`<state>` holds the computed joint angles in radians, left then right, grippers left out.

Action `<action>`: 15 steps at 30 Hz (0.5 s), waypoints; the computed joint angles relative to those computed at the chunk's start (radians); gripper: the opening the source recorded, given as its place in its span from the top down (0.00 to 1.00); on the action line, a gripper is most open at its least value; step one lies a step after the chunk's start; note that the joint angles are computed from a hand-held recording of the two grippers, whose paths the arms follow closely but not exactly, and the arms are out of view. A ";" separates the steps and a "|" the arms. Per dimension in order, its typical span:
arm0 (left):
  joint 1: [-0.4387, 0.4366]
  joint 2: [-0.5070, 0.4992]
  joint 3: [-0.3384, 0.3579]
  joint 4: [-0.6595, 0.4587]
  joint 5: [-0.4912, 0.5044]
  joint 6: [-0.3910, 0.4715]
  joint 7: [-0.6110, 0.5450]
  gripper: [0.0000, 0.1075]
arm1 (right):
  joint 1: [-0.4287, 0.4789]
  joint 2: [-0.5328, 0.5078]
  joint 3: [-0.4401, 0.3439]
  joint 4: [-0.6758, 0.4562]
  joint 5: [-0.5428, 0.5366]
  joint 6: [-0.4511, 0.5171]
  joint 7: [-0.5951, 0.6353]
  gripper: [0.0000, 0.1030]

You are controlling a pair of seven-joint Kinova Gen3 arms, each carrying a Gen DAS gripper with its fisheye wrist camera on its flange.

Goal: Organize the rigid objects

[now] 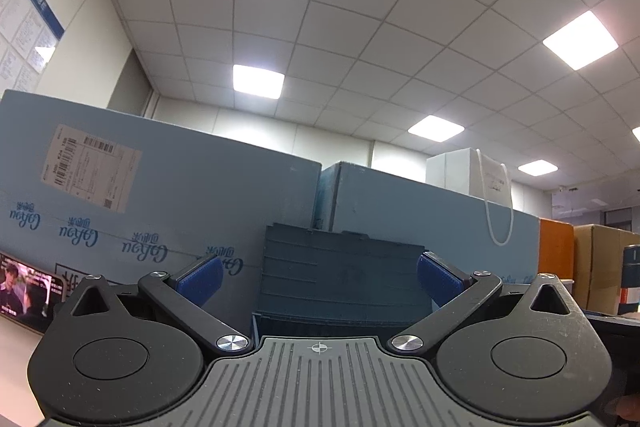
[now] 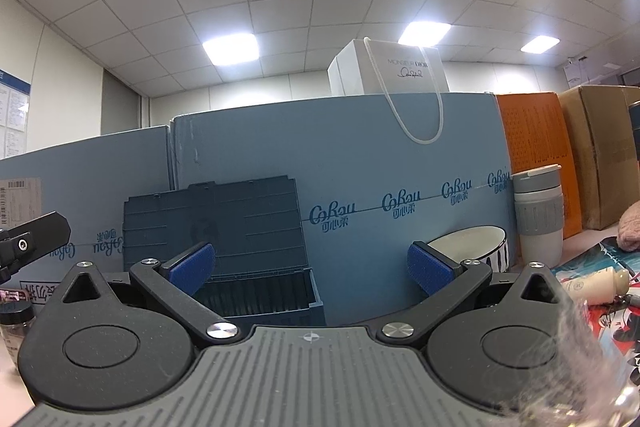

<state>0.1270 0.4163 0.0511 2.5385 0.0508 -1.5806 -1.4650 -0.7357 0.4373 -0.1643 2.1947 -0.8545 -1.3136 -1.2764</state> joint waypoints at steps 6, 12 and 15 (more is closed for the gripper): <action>0.009 0.012 -0.001 0.005 0.004 -0.032 -0.014 0.04 | -0.002 0.000 0.000 -0.001 -0.006 -0.001 0.006 0.00; 0.007 0.017 -0.001 0.008 -0.003 -0.045 -0.019 0.04 | -0.002 0.001 -0.001 -0.001 -0.006 -0.004 0.007 0.00; 0.013 0.013 0.001 0.006 0.013 -0.035 -0.025 0.04 | -0.003 0.001 -0.001 -0.001 -0.006 -0.005 0.006 0.00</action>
<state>0.1398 0.4296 0.0524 2.5444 0.0639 -1.6151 -1.4898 -0.7383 0.4386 -0.1652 2.1937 -0.8606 -1.3183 -1.2701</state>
